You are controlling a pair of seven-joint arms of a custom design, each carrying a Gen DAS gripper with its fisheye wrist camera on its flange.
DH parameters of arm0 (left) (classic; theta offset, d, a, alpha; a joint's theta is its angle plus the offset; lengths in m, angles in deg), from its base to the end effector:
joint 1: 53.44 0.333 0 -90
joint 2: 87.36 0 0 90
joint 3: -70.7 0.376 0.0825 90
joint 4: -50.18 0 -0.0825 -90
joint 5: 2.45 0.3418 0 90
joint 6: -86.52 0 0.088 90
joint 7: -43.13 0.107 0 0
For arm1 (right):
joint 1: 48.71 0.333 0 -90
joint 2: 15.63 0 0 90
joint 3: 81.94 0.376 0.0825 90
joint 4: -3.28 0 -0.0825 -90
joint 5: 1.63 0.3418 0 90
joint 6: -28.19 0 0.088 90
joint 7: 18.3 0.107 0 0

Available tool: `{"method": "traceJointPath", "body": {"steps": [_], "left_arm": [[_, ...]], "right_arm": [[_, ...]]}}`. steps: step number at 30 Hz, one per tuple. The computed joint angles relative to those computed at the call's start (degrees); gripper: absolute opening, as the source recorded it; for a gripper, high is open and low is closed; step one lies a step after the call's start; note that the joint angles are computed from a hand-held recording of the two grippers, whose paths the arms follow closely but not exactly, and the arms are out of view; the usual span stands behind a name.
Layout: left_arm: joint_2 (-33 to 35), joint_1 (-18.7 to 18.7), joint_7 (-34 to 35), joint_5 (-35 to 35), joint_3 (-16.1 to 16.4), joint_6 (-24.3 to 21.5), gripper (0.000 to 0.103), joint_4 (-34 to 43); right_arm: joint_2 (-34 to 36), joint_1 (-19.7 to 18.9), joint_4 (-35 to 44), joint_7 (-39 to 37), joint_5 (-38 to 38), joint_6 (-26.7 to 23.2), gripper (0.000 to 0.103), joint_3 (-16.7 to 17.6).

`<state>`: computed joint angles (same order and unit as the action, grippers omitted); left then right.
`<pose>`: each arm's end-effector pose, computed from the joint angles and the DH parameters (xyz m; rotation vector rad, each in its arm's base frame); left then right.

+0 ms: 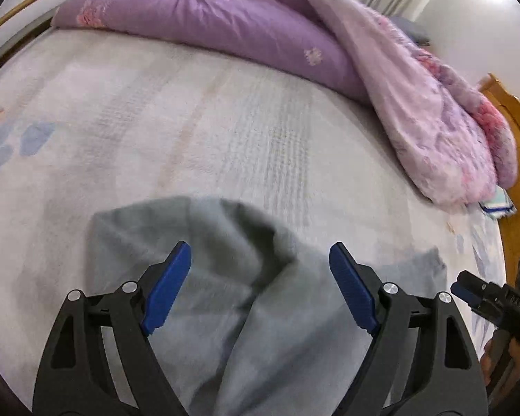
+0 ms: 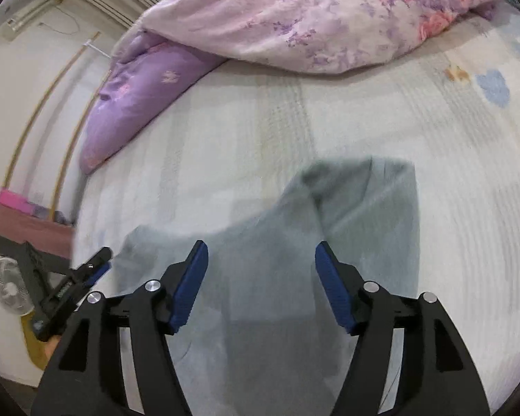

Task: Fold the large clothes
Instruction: 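Grasp the hoodie hem with the left tool while the right tool grasps the hem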

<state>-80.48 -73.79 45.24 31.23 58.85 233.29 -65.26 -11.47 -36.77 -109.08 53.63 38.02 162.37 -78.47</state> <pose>0.4914 -0.3128 0.5219 -2.4252 1.3543 -0.7238 0.5473 0.1600 0.5513 -1.9239 1.6263 0.2340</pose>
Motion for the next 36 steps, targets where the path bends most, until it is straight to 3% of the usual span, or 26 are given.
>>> {"method": "traceJointPath", "body": {"steps": [3, 8, 10, 11, 13, 14, 15, 17, 20, 25, 28, 36], "left_arm": [[4.96, 0.47, 5.12, -5.82, -0.09, -3.96, 0.082, 4.90], [8.64, -0.52, 5.94, -7.93, 1.71, -4.11, 0.082, 7.68], [10.13, -1.32, 6.52, -8.39, 2.21, -7.34, 0.082, 9.86], [10.43, -1.53, 7.14, -8.59, 2.23, -8.07, 0.078, 10.17], [10.97, -2.81, 7.82, -7.13, 2.84, -13.07, 0.055, 12.22], [10.75, -2.85, 7.72, -6.69, 2.92, -12.70, 0.031, 11.87], [9.55, -3.35, 5.73, -5.11, 3.45, -12.15, 0.016, 10.63], [6.61, -3.84, 0.81, -1.06, 3.99, -8.17, 0.006, 7.34], [1.90, -3.59, -2.86, 2.91, 2.83, -5.42, 0.005, 3.36], [-4.27, -2.43, -4.31, 2.94, -1.03, -5.57, 0.004, -1.29], [-9.51, -2.33, -9.96, 4.12, -3.70, -5.42, 0.004, -5.11], [-22.27, -3.60, -24.00, 6.07, -15.99, -10.77, 0.004, -12.44]], "right_arm": [[4.71, 0.73, 4.26, 4.07, -4.95, 0.85, 0.063, 0.18], [9.72, -0.40, 8.31, 7.43, -4.39, -1.67, 0.062, 1.40], [9.79, -0.75, 7.27, 8.23, -4.39, -0.08, 0.038, 1.40], [9.96, -0.77, 6.92, 8.50, -5.05, 0.19, 0.020, 1.41], [9.08, -1.75, 4.82, 6.06, -3.07, 1.69, 0.015, 1.97], [8.48, -2.41, 3.82, 3.73, -1.06, 2.24, 0.013, 2.35], [7.34, -3.25, 2.20, 0.37, 2.38, 3.03, 0.012, 2.84], [5.33, -3.61, 0.08, -3.40, 6.08, 3.82, 0.011, 2.83], [0.53, -3.51, -3.21, -9.84, 11.36, 3.50, 0.010, 2.07], [-8.10, -2.37, -7.66, -15.73, 18.11, -0.61, 0.009, -1.17], [-14.91, -1.09, -12.11, -17.52, 18.84, -2.42, 0.009, -3.04], [-32.29, 1.09, -24.08, -16.26, 16.87, -5.08, 0.009, -7.01]]}}
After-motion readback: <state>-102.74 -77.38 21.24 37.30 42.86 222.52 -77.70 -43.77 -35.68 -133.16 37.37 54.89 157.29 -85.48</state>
